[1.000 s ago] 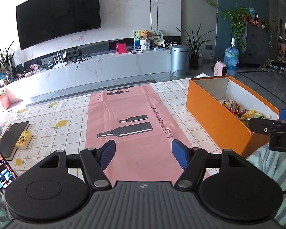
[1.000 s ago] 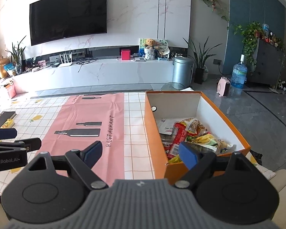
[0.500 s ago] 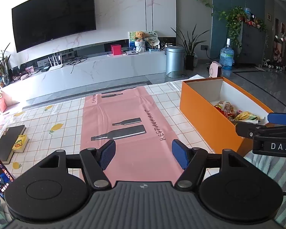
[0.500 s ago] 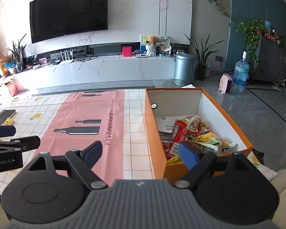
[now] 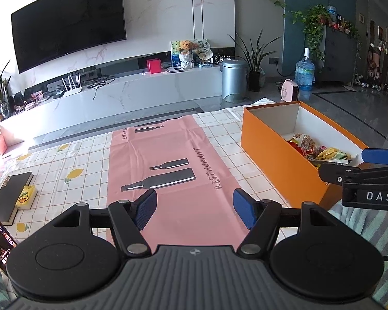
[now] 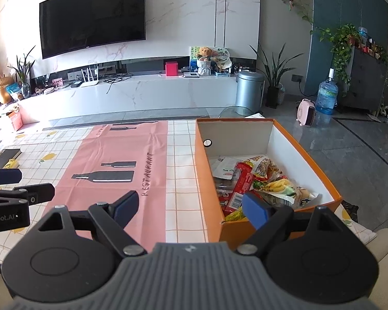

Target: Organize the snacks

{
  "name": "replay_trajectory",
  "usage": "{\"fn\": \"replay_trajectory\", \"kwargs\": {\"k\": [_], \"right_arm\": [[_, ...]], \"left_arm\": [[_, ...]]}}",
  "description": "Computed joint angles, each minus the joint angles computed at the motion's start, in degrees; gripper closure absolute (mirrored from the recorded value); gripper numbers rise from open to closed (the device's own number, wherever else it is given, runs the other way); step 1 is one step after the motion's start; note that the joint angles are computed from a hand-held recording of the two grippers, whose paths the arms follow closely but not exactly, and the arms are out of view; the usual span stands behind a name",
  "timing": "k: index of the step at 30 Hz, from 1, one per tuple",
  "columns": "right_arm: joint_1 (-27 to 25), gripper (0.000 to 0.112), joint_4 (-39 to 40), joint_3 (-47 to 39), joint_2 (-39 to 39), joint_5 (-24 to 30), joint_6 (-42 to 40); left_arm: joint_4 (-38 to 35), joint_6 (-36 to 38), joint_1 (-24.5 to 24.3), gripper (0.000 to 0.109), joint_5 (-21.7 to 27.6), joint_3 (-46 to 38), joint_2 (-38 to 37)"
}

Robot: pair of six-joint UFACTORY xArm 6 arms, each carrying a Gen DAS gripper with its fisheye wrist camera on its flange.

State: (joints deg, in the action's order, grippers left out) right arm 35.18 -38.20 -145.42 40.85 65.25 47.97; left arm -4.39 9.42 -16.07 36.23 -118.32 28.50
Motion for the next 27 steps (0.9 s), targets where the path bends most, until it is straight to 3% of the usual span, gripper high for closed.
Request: {"fn": "replay_trajectory", "kwargs": {"k": [18, 27], "right_arm": [[0.4, 0.028, -0.2, -1.9, 1.2, 1.1, 0.7], [-0.3, 0.028, 1.3, -3.5, 2.0, 0.2, -1.7]], "left_arm": [[-3.1, 1.5, 0.1, 0.028, 0.7, -0.6, 0.3], [-1.1, -1.9, 0.1, 0.019, -1.5, 0.6, -0.6]]}}
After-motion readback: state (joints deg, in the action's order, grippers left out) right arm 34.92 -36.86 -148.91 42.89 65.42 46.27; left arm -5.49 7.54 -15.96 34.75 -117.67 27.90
